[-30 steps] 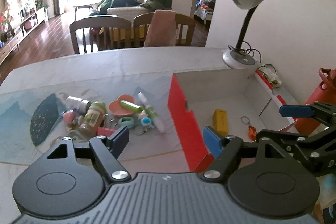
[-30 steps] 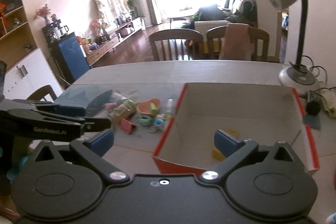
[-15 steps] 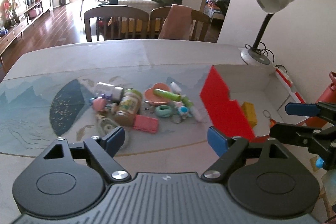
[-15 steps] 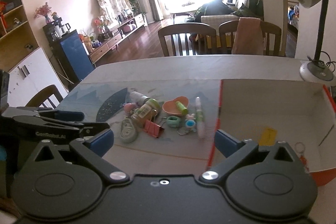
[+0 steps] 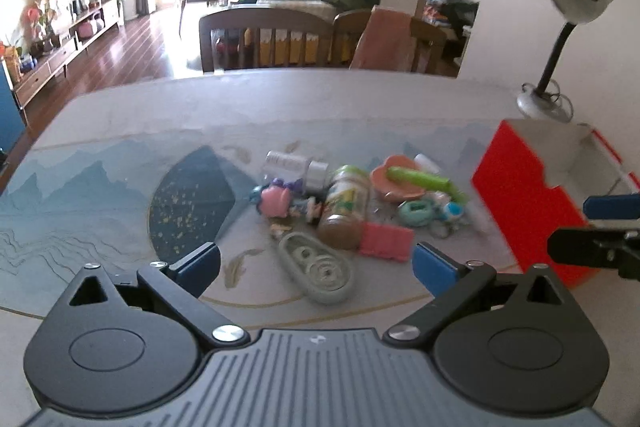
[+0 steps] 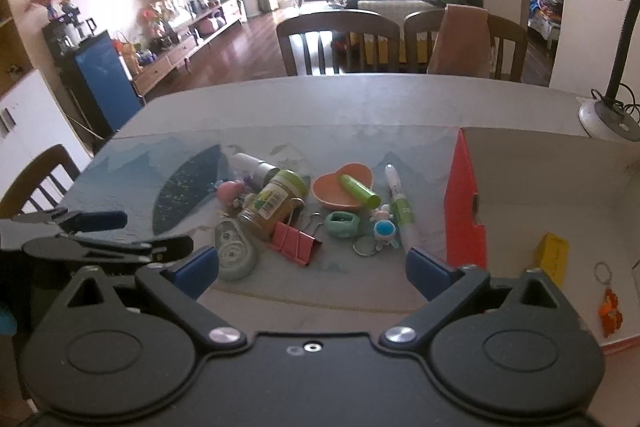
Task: Organize rigid objects
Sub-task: 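Withdraw both grippers from the cardboard box back to the items, then grasp the grey tape dispenser with the left gripper while the right gripper grasps the pink binder clip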
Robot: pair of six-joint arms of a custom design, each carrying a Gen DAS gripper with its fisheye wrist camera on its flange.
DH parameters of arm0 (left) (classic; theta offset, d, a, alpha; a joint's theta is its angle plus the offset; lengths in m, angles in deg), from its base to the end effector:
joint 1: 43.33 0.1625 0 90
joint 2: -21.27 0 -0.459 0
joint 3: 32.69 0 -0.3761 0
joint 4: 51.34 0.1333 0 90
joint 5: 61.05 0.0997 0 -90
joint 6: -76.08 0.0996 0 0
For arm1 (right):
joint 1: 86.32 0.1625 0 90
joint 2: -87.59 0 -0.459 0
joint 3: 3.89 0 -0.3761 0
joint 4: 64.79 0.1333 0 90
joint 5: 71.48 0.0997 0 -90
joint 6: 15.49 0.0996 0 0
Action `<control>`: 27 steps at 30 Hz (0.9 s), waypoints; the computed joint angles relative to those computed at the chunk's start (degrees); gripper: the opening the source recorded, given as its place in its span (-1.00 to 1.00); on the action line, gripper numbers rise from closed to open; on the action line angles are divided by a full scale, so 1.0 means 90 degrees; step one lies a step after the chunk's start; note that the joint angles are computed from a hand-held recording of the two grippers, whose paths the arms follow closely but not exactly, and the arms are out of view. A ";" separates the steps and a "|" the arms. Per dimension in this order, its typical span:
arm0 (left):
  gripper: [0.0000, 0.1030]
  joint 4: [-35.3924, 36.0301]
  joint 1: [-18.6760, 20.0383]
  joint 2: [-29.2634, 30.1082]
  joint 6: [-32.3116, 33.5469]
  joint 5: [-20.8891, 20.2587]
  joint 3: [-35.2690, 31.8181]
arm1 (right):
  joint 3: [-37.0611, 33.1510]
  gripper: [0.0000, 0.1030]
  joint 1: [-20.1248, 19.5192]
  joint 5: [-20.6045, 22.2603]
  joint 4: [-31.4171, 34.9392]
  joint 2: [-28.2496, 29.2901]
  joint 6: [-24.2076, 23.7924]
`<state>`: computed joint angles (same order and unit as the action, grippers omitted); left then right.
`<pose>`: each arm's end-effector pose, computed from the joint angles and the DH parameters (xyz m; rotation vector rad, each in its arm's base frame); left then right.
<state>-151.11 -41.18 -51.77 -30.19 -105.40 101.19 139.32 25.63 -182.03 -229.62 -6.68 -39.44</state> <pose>-0.3177 -0.2166 0.1518 0.0827 2.1945 -1.0257 0.2195 -0.2816 0.2963 0.9539 -2.5426 0.6150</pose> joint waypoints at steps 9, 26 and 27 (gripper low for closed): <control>0.99 -0.1140 0.0645 -0.0005 0.0405 -0.0072 0.0556 | 0.0148 0.83 0.0056 -0.0478 -0.0741 0.0946 -0.0403; 0.99 -0.2206 0.1664 0.0612 0.0767 -0.0009 0.0585 | 0.0168 0.44 -0.0199 -0.0430 -0.2188 0.2351 -0.2500; 0.99 -0.2282 0.1693 0.0618 0.0805 -0.0003 0.0598 | 0.0169 0.39 -0.0209 -0.0432 -0.2278 0.2428 -0.2633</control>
